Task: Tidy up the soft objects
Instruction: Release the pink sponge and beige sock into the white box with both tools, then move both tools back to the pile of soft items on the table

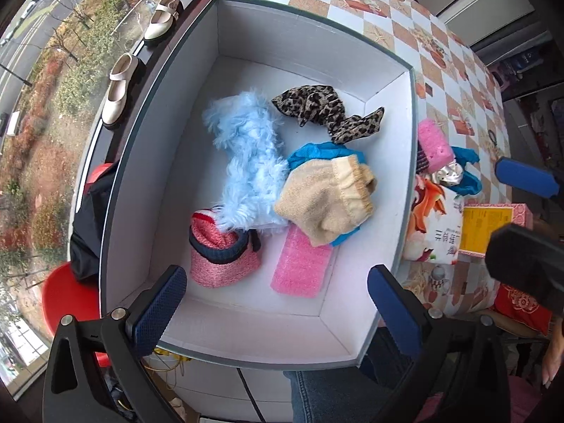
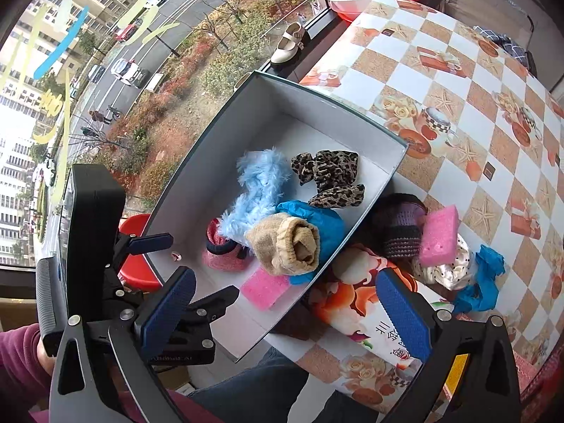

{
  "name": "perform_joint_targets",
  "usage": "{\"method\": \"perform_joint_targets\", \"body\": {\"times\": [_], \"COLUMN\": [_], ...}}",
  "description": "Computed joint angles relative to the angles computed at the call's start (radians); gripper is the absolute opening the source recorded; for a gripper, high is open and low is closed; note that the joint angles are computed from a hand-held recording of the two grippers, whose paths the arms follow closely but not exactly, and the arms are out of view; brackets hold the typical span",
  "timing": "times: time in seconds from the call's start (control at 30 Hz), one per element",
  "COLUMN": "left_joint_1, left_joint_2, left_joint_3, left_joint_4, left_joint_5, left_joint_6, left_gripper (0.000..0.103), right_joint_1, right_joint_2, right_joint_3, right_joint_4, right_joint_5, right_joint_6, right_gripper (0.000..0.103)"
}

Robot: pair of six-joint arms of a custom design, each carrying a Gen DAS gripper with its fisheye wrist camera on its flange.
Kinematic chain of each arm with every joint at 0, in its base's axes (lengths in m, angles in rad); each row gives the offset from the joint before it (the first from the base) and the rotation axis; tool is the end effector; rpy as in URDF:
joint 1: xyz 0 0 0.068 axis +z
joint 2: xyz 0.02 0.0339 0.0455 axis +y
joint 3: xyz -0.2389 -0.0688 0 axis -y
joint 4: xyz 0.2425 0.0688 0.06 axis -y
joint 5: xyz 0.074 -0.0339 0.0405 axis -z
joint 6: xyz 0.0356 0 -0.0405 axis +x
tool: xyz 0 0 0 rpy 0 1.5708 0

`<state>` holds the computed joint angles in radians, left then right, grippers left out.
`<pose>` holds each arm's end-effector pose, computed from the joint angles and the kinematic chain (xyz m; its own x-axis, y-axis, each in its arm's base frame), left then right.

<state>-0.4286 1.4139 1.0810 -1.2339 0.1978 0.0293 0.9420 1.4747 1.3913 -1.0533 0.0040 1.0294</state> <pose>0.2080 -0.1027 0.2180 -0.8972 0.4415 -0.0097 0.4347 0.8789 -0.1963 0.1706 0.2343 0.2915 -0.9672 0.1271 -0.2199 0.0411 0.9326 0.3586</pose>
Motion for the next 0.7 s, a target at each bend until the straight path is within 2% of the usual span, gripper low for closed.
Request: {"method": "perform_joint_targets", "body": {"times": [0.1,0.4,0.7], "left_joint_1": [-0.012,-0.202,-0.438], "left_joint_2": [0.032,0.075,0.187], "left_joint_3": [0.062,0.243,0.395], "left_joint_4": [-0.028,-0.077,-0.079], "left_joint_5": [0.043,0.054,0.014], "left_joint_6": [0.003,-0.052,-0.117], "left_gripper": [0.102,0.102,0.102], "right_joint_1": [-0.004,-0.018,0.002], "right_joint_2": [-0.058,-0.266,-0.542], "right_joint_3": [-0.020,-0.060,-0.156], "right_joint_4": [-0.029,-0.157,-0.362], "right_joint_5": [0.011,0.051,0.129], "right_joint_6": [0.040,0.169,0.348], "right_gripper": [0.103,0.103,0.103]}}
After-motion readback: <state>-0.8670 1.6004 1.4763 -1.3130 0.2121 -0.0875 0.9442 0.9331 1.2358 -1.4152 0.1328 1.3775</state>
